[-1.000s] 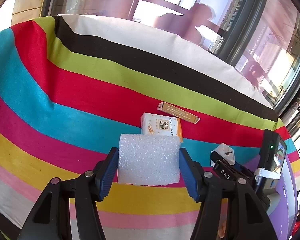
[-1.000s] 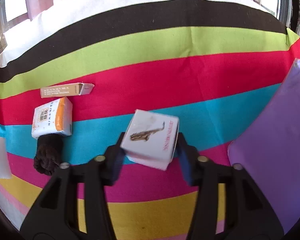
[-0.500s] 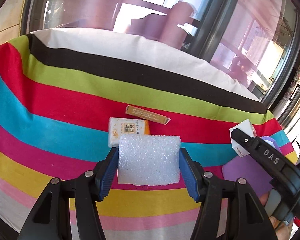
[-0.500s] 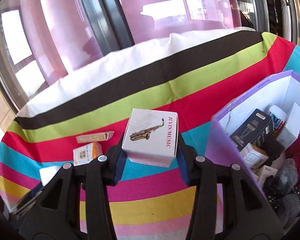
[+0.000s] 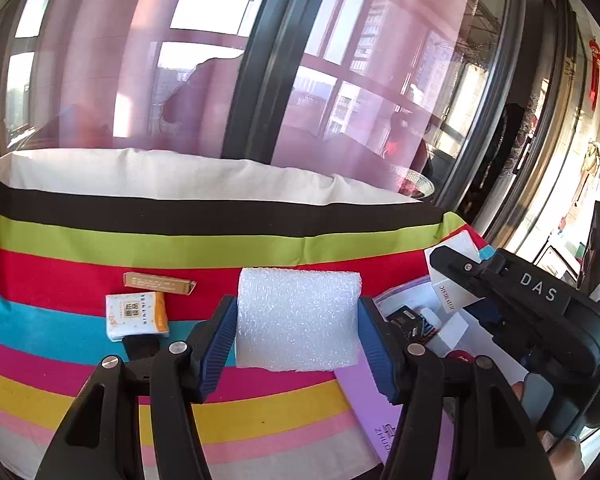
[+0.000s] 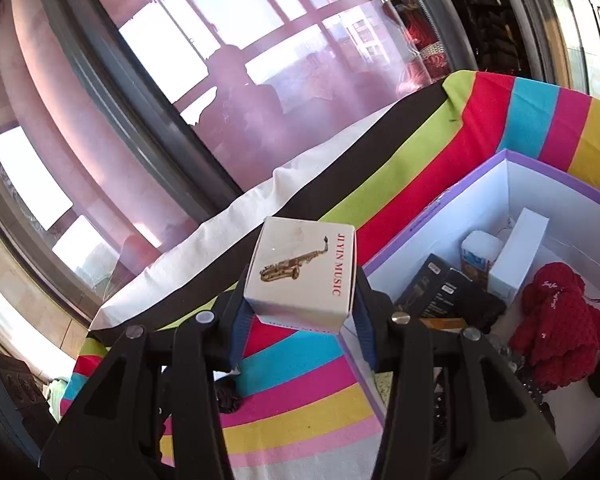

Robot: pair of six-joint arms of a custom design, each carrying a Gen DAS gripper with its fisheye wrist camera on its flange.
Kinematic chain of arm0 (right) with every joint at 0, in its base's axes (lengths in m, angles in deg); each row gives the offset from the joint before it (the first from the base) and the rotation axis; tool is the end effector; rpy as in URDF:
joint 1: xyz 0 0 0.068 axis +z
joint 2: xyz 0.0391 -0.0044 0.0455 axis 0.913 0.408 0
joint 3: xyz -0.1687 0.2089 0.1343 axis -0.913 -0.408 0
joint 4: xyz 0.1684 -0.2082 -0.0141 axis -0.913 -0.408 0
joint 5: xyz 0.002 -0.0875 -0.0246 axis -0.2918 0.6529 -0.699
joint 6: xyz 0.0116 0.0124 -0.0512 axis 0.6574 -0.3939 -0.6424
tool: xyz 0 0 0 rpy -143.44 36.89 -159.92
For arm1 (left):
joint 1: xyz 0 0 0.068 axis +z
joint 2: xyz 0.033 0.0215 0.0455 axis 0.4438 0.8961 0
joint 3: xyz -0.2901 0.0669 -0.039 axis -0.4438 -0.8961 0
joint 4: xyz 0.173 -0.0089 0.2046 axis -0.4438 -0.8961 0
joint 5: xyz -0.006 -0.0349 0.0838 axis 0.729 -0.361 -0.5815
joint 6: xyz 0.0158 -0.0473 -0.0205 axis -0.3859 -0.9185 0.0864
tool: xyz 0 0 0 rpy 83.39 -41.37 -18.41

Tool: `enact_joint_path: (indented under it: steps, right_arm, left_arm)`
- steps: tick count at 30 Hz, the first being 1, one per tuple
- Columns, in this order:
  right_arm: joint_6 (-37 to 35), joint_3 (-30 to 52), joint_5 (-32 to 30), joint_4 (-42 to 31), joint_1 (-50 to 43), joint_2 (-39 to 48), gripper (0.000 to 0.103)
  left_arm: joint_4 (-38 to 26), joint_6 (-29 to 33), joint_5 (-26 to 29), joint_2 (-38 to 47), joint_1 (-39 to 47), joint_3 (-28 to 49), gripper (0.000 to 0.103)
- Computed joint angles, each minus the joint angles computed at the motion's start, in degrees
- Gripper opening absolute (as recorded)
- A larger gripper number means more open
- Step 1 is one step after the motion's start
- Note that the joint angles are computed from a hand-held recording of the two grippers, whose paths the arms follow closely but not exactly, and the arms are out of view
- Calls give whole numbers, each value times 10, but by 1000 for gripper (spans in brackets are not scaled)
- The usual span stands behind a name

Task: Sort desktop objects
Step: 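Carry the foam block and saxophone box into the lavender box and release both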

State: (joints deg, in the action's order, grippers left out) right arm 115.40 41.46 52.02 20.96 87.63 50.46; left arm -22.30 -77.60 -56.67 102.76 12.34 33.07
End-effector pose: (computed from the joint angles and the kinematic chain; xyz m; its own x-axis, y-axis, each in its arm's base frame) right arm 0.2844 0.0965 0.2859 -0.3075 0.6480 -0.6968 0.4137 0.7505 0.5154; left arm 0.3617 -0.1070 0.2621 -0.5945 0.1431 -0.7912 0.5638 0.7757 -0.2834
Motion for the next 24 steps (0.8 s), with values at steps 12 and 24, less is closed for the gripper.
enact_joint_path:
  steps: [12,24]
  right_arm:
    - [71,-75,-59,26,-95,-55,48]
    - [135,-132,-97,39,-168,-105,50]
  left_arm:
    - [-18,-8,7,2,-103,32,60]
    - [-52,-2,19,42,-177,70,60]
